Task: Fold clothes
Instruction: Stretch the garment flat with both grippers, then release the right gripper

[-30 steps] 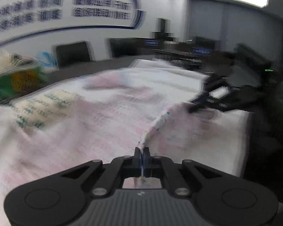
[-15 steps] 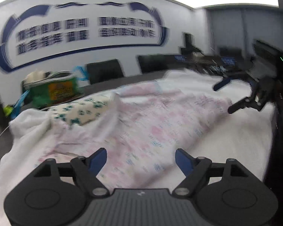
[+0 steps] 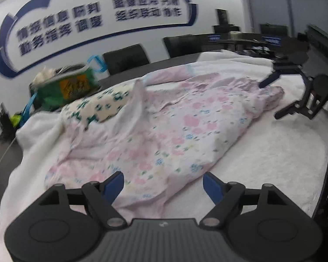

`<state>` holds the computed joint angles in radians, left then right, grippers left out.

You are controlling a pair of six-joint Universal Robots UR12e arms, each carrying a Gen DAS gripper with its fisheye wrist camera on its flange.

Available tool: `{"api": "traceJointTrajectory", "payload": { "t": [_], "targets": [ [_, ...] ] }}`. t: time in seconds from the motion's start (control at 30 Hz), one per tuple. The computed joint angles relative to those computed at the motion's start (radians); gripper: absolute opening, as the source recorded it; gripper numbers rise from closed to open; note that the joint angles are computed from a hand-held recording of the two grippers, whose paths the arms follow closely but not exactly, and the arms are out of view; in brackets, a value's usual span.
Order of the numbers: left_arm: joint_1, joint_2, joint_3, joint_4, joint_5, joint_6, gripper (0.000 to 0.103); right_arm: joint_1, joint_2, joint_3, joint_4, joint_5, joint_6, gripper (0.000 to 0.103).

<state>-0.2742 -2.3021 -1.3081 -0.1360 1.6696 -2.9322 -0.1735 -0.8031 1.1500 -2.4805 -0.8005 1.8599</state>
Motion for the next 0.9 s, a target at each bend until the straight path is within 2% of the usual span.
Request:
{"api": "traceJointTrajectory", "payload": {
  "t": [0.03, 0.13, 0.17, 0.2, 0.27, 0.3, 0.37, 0.43, 0.63, 0.67, 0.7, 0.77, 0.83, 0.9],
  "targets": [
    [-0.002, -0.004, 0.013, -0.032, 0.008, 0.019, 0.078, 0.001, 0.004, -0.003, -0.009, -0.011, 0.001, 0.076],
    [0.006, -0.005, 0.022, -0.071, -0.033, 0.025, 0.062, 0.001, 0.021, -0.024, -0.021, -0.030, 0.022, 0.069],
    [0.012, -0.001, 0.020, -0.080, -0.058, 0.020, 0.046, -0.001, 0.029, -0.038, -0.015, -0.026, 0.044, 0.060],
    [0.017, 0.001, 0.019, -0.091, -0.075, 0.011, 0.026, 0.000, 0.040, -0.059, -0.003, -0.033, 0.074, 0.035],
    [0.023, 0.006, 0.022, -0.121, -0.093, -0.022, 0.003, 0.001, 0.054, -0.097, 0.076, -0.034, 0.075, 0.008],
    [0.029, 0.010, 0.022, -0.136, -0.112, -0.047, 0.002, 0.000, 0.060, -0.115, 0.122, -0.026, 0.064, 0.003],
    [0.057, 0.029, 0.003, -0.148, -0.229, -0.128, 0.001, 0.004, 0.047, -0.106, 0.144, -0.047, 0.012, 0.001],
    [0.074, 0.051, -0.027, -0.125, -0.302, -0.165, 0.000, -0.002, 0.020, -0.083, 0.184, -0.038, -0.040, 0.001],
    [0.071, 0.103, -0.113, -0.075, -0.363, -0.162, 0.000, -0.041, -0.077, 0.042, 0.179, -0.021, -0.021, 0.000],
    [0.063, 0.103, -0.120, -0.080, -0.349, -0.160, 0.003, -0.046, -0.091, 0.062, 0.181, -0.033, -0.013, 0.001],
    [0.056, 0.103, -0.126, -0.084, -0.326, -0.160, 0.011, -0.049, -0.102, 0.078, 0.188, -0.064, -0.009, 0.005],
    [0.055, 0.113, -0.151, -0.077, -0.328, -0.174, 0.014, -0.049, -0.124, 0.116, 0.163, -0.140, -0.008, 0.011],
    [0.067, 0.132, -0.191, 0.010, -0.368, -0.221, 0.024, -0.063, -0.144, 0.133, 0.188, -0.117, -0.031, 0.012],
    [0.073, 0.144, -0.207, 0.103, -0.385, -0.263, 0.050, -0.082, -0.149, 0.137, 0.178, -0.013, 0.003, 0.013]
  ]
}}
